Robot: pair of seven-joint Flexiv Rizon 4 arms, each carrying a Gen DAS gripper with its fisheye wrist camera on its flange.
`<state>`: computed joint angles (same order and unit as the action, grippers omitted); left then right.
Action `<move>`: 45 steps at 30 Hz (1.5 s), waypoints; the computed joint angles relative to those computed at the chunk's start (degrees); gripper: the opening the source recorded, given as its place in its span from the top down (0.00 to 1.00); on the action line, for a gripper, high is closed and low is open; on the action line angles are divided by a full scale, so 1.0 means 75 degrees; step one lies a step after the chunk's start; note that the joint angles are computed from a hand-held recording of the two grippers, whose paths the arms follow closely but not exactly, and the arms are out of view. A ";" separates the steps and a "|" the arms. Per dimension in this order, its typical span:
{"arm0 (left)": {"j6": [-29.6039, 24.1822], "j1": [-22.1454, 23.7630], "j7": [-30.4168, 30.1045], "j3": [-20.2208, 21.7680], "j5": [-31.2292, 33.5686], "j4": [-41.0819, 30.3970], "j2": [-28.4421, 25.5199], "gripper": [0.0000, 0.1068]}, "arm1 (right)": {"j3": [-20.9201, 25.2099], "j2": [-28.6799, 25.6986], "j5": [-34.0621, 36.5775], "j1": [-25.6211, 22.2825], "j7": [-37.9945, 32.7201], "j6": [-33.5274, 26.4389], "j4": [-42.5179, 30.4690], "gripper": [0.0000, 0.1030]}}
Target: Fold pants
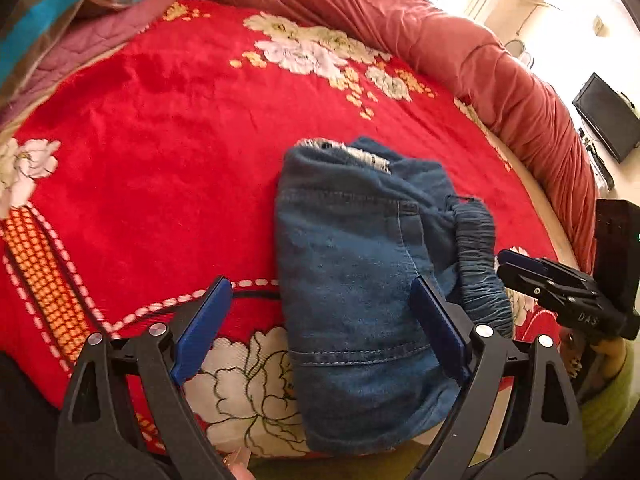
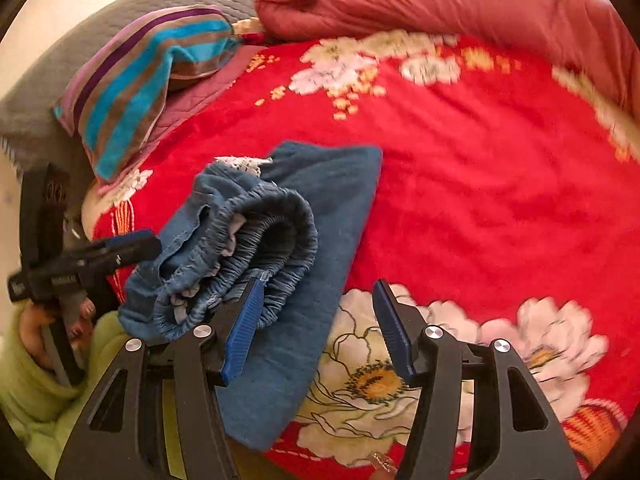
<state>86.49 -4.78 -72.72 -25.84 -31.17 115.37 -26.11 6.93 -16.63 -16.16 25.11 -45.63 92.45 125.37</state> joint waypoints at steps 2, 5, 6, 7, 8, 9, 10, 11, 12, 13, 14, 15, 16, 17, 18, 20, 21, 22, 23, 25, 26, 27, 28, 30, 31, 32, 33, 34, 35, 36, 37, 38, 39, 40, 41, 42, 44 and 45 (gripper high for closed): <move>-0.0079 -0.0016 -0.0023 0.0008 -0.0010 -0.0066 -0.0082 0.22 | 0.0446 -0.0174 0.0265 -0.0375 -0.0159 0.0017 -0.0161 0.46; -0.0190 -0.0102 -0.0057 0.0091 0.0026 -0.0197 -0.0201 0.22 | 0.1066 -0.0423 0.0641 -0.0904 -0.0482 0.0030 -0.0411 0.46; -0.0221 -0.0157 -0.0070 0.0150 0.0064 -0.0238 -0.0225 0.22 | 0.1341 -0.0510 0.0808 -0.1143 -0.0608 0.0056 -0.0505 0.46; -0.0279 -0.0264 -0.0111 0.0276 0.0142 -0.0312 -0.0250 0.22 | 0.1567 -0.0588 0.0936 -0.1340 -0.0737 0.0065 -0.0590 0.46; -0.0310 -0.0312 -0.0124 0.0332 0.0180 -0.0357 -0.0269 0.22 | 0.1704 -0.0659 0.1017 -0.1462 -0.0848 0.0043 -0.0677 0.46; -0.0344 -0.0360 -0.0137 0.0385 0.0217 -0.0407 -0.0292 0.22 | 0.1834 -0.0711 0.1099 -0.1581 -0.0952 -0.0001 -0.0749 0.46; -0.0380 -0.0409 -0.0151 0.0440 0.0256 -0.0460 -0.0314 0.22 | 0.1915 -0.0747 0.1164 -0.1644 -0.1048 -0.0031 -0.0794 0.46; -0.0430 -0.0483 -0.0177 0.0521 0.0312 -0.0525 -0.0343 0.22 | 0.2029 -0.0805 0.1227 -0.1734 -0.1166 -0.0085 -0.0868 0.46; -0.0454 -0.0540 -0.0200 0.0578 0.0353 -0.0571 -0.0364 0.23 | 0.2216 -0.0888 0.1310 -0.1892 -0.1323 -0.0185 -0.0961 0.46; -0.0467 -0.0574 -0.0214 0.0606 0.0377 -0.0594 -0.0376 0.25 | 0.2409 -0.0971 0.1434 -0.2059 -0.1474 -0.0262 -0.1047 0.46; -0.0495 -0.0585 -0.0198 0.0600 0.0394 -0.0627 -0.0395 0.28 | 0.2748 -0.1070 0.1642 -0.2353 -0.1665 -0.0323 -0.1145 0.46; -0.0506 -0.0597 -0.0180 0.0597 0.0411 -0.0649 -0.0406 0.30 | 0.2951 -0.1131 0.1809 -0.2527 -0.1820 -0.0353 -0.1208 0.46; -0.0520 -0.0611 -0.0168 0.0601 0.0426 -0.0666 -0.0416 0.31 | 0.2994 -0.1142 0.1929 -0.2565 -0.1908 -0.0355 -0.1233 0.46; -0.0552 -0.0653 -0.0181 0.0650 0.0460 -0.0703 -0.0429 0.31 | 0.2904 -0.1113 0.2006 -0.2500 -0.1927 -0.0365 -0.1230 0.46; -0.0572 -0.0692 -0.0192 0.0699 0.0495 -0.0729 -0.0437 0.32 | 0.2857 -0.1092 0.2084 -0.2474 -0.1964 -0.0380 -0.1234 0.48; -0.0571 -0.0667 -0.0176 0.0667 0.0473 -0.0722 -0.0440 0.32 | 0.3028 -0.1173 0.2292 -0.2616 -0.2177 -0.0351 -0.1307 0.49; -0.0563 -0.0652 -0.0163 0.0643 0.0458 -0.0715 -0.0442 0.32 | 0.2890 -0.1180 0.2297 -0.2480 -0.2178 -0.0350 -0.1316 0.49; -0.0568 -0.0668 -0.0180 0.0661 0.0460 -0.0719 -0.0444 0.32 | 0.2756 -0.1187 0.2268 -0.2339 -0.2189 -0.0388 -0.1334 0.48; -0.0582 -0.0678 -0.0184 0.0674 0.0467 -0.0730 -0.0447 0.32 | 0.2602 -0.1197 0.2227 -0.2175 -0.2193 -0.0393 -0.1349 0.46; -0.0625 -0.0772 -0.0247 0.0781 0.0528 -0.0794 -0.0464 0.34 | 0.2275 -0.1221 0.2126 -0.1847 -0.2158 -0.0317 -0.1378 0.46; -0.0663 -0.0803 -0.0260 0.0815 0.0558 -0.0847 -0.0487 0.37 | 0.2256 -0.1260 0.2129 -0.1821 -0.2159 -0.0295 -0.1417 0.46; -0.0685 -0.0817 -0.0262 0.0833 0.0577 -0.0862 -0.0491 0.38 | 0.2265 -0.1311 0.2113 -0.1819 -0.2201 -0.0259 -0.1461 0.48; -0.0723 -0.0847 -0.0275 0.0871 0.0607 -0.0892 -0.0498 0.43 | 0.2407 -0.1408 0.1854 -0.1964 -0.2144 -0.0170 -0.1477 0.54; -0.0753 -0.0899 -0.0291 0.0920 0.0652 -0.0930 -0.0492 0.54 | 0.2554 -0.1511 0.2053 -0.1969 -0.2556 -0.0099 -0.1620 0.76; -0.0780 -0.0986 -0.0326 0.1029 0.0741 -0.0969 -0.0480 0.61 | 0.2254 -0.1441 0.1897 -0.1694 -0.2477 -0.0008 -0.1561 0.78; -0.0823 -0.1118 -0.0363 0.1193 0.0897 -0.1029 -0.0456 0.67 | 0.1797 -0.1324 0.1680 -0.1289 -0.2355 0.0118 -0.1455 0.80; -0.0844 -0.1198 -0.0406 0.1293 0.0992 -0.1068 -0.0434 0.70 | 0.1589 -0.1266 0.1644 -0.1095 -0.2339 0.0216 -0.1413 0.82; -0.0843 -0.1209 -0.0417 0.1308 0.1025 -0.1090 -0.0405 0.75 | 0.1487 -0.1224 0.1552 -0.1012 -0.2302 0.0331 -0.1376 0.83; -0.0821 -0.1133 -0.0369 0.1211 0.0976 -0.1093 -0.0382 0.78 | 0.1306 -0.1152 0.1438 -0.0864 -0.2271 0.0443 -0.1332 0.84; -0.0750 -0.0956 -0.0234 0.0979 0.0830 -0.1082 -0.0365 0.78 | 0.1209 -0.1114 0.1332 -0.0800 -0.2252 0.0497 -0.1319 0.85; -0.0740 -0.0870 -0.0156 0.0869 0.0748 -0.1094 -0.0358 0.78 | 0.1151 -0.1088 0.1238 -0.0768 -0.2244 0.0564 -0.1316 0.85; -0.0739 -0.0842 -0.0111 0.0840 0.0711 -0.1162 -0.0358 0.78 | 0.1103 -0.1074 0.1152 -0.0748 -0.2238 0.0638 -0.1327 0.85; -0.0722 -0.0870 -0.0103 0.0883 0.0720 -0.1242 -0.0372 0.78 | 0.1013 -0.1066 0.1047 -0.0704 -0.2235 0.0677 -0.1383 0.85; -0.0718 -0.0934 -0.0127 0.0982 0.0768 -0.1372 -0.0397 0.78 | 0.0889 -0.1064 0.0959 -0.0628 -0.2206 0.0682 -0.1431 0.85; -0.0702 -0.0971 -0.0147 0.1039 0.0794 -0.1460 -0.0424 0.78 | 0.0730 -0.1078 0.0870 -0.0534 -0.2174 0.0682 -0.1528 0.85; -0.0696 -0.1006 -0.0174 0.1098 0.0824 -0.1560 -0.0453 0.78 | 0.0686 -0.1119 0.0796 -0.0537 -0.2157 0.0664 -0.1639 0.85; -0.0759 -0.1094 -0.0248 0.1246 0.0916 -0.1798 -0.0528 0.78 | 0.0505 -0.1176 0.0664 -0.0451 -0.2123 0.0652 -0.1796 0.86; -0.0785 -0.1130 -0.0284 0.1310 0.0963 -0.1908 -0.0570 0.78 | 0.0377 -0.1221 0.0572 -0.0386 -0.2131 0.0629 -0.1912 0.86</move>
